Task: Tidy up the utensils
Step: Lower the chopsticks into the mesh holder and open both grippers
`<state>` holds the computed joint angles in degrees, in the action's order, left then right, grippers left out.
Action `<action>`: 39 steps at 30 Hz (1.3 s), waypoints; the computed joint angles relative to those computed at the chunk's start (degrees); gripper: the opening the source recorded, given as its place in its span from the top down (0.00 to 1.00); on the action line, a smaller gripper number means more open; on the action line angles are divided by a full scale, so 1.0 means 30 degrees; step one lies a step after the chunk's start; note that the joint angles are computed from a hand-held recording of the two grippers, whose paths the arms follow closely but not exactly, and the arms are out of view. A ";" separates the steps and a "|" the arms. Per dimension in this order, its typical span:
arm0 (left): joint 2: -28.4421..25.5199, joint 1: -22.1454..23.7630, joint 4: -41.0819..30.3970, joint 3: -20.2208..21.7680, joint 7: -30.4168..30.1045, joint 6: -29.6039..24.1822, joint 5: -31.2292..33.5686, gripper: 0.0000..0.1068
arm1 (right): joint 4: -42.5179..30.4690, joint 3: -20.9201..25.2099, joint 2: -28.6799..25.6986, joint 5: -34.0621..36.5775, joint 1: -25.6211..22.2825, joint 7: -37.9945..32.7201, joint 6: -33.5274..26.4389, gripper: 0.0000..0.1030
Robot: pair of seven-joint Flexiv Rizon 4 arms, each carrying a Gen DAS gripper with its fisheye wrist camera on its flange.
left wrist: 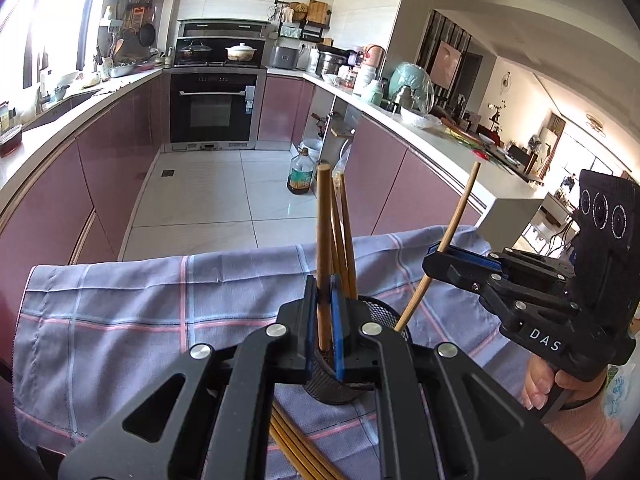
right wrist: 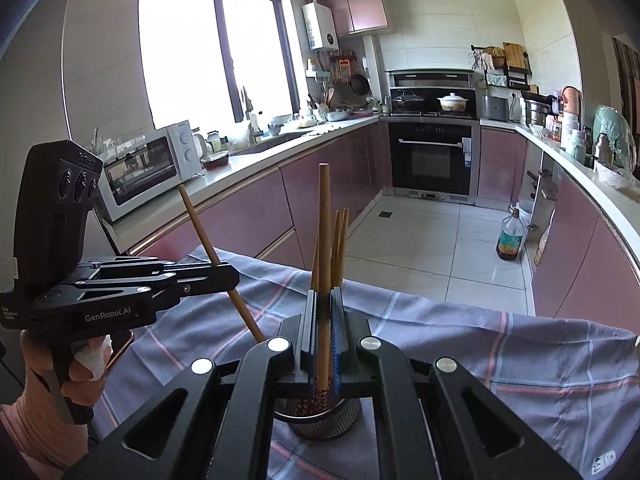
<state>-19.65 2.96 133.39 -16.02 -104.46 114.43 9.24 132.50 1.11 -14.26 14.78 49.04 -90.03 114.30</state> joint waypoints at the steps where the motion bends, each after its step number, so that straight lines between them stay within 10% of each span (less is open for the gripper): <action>1: -0.0122 -0.0113 -0.0158 0.0081 0.0155 -0.0253 -0.0054 0.93 | -0.0119 -0.0095 -0.0089 -0.0041 0.0031 0.0003 -0.0317 0.95; 18: -0.2050 -0.1055 -0.2087 0.0429 0.2072 -0.1679 -0.2666 0.87 | -0.0843 -0.0277 -0.1649 -0.1497 -0.0799 0.2400 -0.0060 0.91; 39: -0.1116 -0.6094 0.2628 0.5179 0.3164 0.5086 -0.6611 0.59 | 0.2384 0.4013 -0.0904 -0.3068 -0.2911 0.1092 0.3910 0.75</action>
